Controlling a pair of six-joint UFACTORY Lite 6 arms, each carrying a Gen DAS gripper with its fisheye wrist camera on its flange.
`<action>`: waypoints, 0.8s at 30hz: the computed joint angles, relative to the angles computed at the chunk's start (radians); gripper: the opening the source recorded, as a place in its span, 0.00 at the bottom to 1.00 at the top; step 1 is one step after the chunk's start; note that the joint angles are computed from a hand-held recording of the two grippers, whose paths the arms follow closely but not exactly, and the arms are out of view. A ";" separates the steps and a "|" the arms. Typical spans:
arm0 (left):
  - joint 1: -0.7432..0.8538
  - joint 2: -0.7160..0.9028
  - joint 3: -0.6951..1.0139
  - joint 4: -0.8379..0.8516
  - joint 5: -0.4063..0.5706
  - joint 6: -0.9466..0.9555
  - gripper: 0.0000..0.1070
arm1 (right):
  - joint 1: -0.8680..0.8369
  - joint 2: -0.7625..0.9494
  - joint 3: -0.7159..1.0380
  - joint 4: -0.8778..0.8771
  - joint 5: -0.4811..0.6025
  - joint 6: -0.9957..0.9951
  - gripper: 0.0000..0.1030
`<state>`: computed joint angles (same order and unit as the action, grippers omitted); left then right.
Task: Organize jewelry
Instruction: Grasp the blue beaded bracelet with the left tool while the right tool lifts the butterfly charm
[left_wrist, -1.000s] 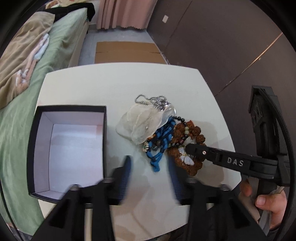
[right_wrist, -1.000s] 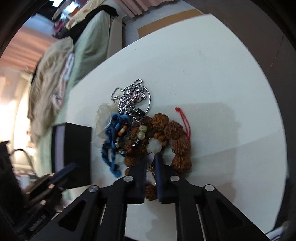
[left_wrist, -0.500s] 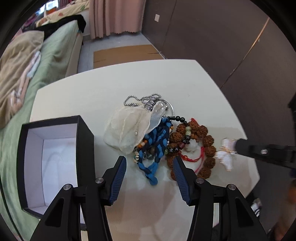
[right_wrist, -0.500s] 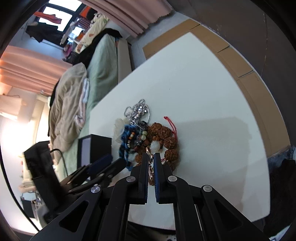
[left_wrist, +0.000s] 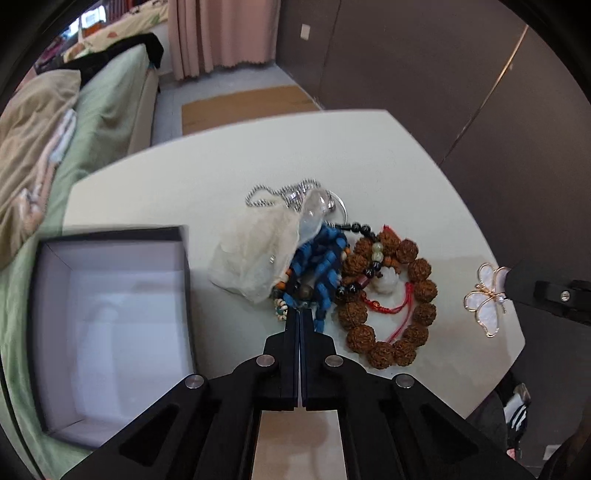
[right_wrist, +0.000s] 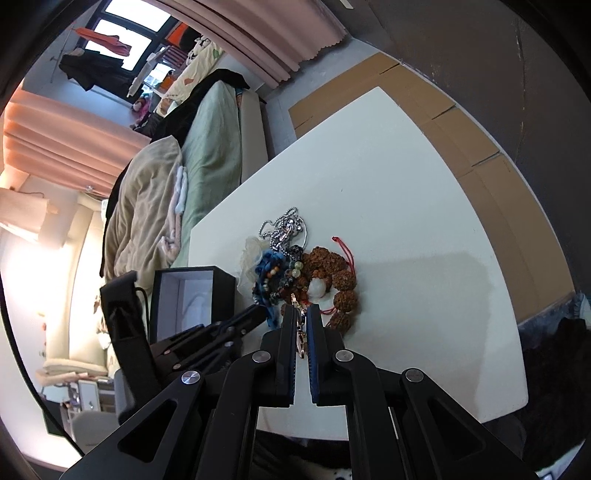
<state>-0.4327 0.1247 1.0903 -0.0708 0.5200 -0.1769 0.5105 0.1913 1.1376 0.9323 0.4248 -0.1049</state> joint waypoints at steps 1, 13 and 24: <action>0.011 -0.022 -0.009 -0.033 0.002 0.034 0.00 | 0.000 -0.009 -0.010 0.001 -0.003 -0.003 0.07; 0.047 -0.072 0.025 -0.149 0.052 0.130 0.00 | 0.054 -0.049 -0.002 -0.070 -0.035 0.092 0.07; -0.047 0.013 0.063 -0.034 0.010 -0.038 0.53 | -0.018 -0.272 -0.238 -0.054 -0.060 0.070 0.07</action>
